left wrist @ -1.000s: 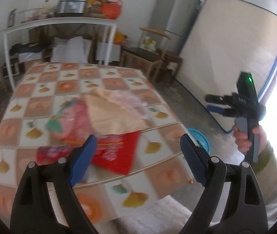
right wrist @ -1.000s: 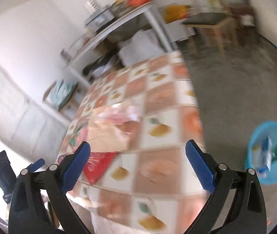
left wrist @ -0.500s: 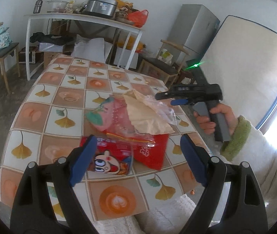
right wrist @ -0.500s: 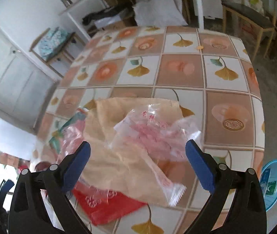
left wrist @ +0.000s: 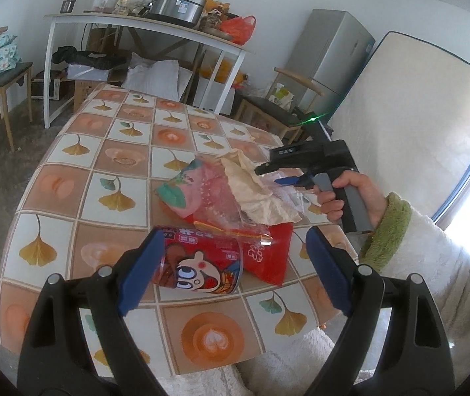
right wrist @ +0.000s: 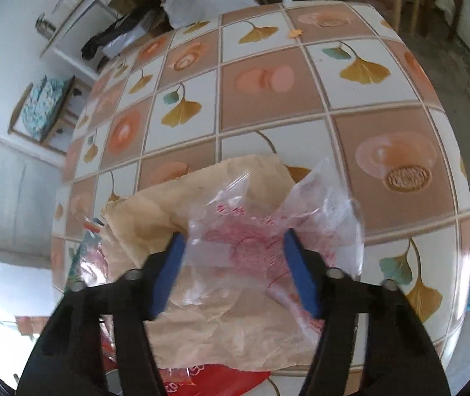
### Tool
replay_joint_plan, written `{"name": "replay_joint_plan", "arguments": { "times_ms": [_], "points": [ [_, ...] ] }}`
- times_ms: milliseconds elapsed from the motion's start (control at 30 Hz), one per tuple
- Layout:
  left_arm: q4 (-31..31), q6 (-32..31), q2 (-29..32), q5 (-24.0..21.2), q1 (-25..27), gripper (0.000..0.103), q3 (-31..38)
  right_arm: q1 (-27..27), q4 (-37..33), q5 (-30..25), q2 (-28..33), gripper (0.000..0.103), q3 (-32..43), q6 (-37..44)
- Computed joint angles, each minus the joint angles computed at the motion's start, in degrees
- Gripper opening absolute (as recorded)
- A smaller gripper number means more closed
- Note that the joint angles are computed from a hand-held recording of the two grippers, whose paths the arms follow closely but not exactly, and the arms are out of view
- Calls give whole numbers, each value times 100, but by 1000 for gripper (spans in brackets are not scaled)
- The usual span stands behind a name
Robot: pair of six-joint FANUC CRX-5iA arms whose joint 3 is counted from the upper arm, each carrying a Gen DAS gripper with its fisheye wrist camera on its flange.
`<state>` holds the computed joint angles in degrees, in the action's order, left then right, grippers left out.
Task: Collect trash
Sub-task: 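Move both tools back over the table toward the clear plastic bag, then grasp the clear plastic bag with pink print using the right tool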
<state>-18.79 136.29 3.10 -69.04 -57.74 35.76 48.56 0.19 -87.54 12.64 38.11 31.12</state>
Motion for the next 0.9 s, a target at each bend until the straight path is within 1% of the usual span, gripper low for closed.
{"name": "replay_joint_plan", "arguments": {
  "times_ms": [33,100,133,167,200,233,300,467,533,633,667,733,800,833,900],
  "points": [
    [-2,5,-22,4,-2,83,-30,-16,-22,118,-119,46,-143,-105],
    [11,10,-44,9,3,83,-64,-41,-38,219,-230,31,-279,-217],
    [3,29,-71,12,-3,83,-105,-52,-48,294,-327,28,-399,-278],
    [11,40,-99,23,-3,83,-152,-62,-66,347,-387,19,-470,-303],
    [27,42,-120,23,-4,83,-186,-65,-79,412,-475,8,-568,-329],
    [41,30,-138,17,-11,83,-212,-58,-70,444,-530,6,-622,-346],
    [45,-15,-177,10,-42,83,-267,11,7,604,-738,5,-825,-317],
    [126,-51,-271,-64,-124,83,-440,549,723,720,-1262,5,-1226,-56],
    [195,8,-313,-68,-129,83,-538,929,1135,714,-1547,5,-1454,64],
    [210,182,-324,-103,-131,83,-597,1378,1475,689,-1829,5,-1680,260],
    [254,249,-324,-94,-99,83,-621,1621,1641,657,-1957,5,-1813,326],
    [347,302,-318,-39,-42,83,-653,2001,1803,692,-2196,5,-2105,430],
    [389,314,-280,-30,-23,83,-623,2285,1892,585,-2334,5,-2311,455],
    [421,310,-251,-40,-9,83,-598,2386,1848,473,-2385,5,-2405,431],
    [473,290,-171,-75,1,83,-515,2468,1796,439,-2522,6,-2619,259]
  ]
}}
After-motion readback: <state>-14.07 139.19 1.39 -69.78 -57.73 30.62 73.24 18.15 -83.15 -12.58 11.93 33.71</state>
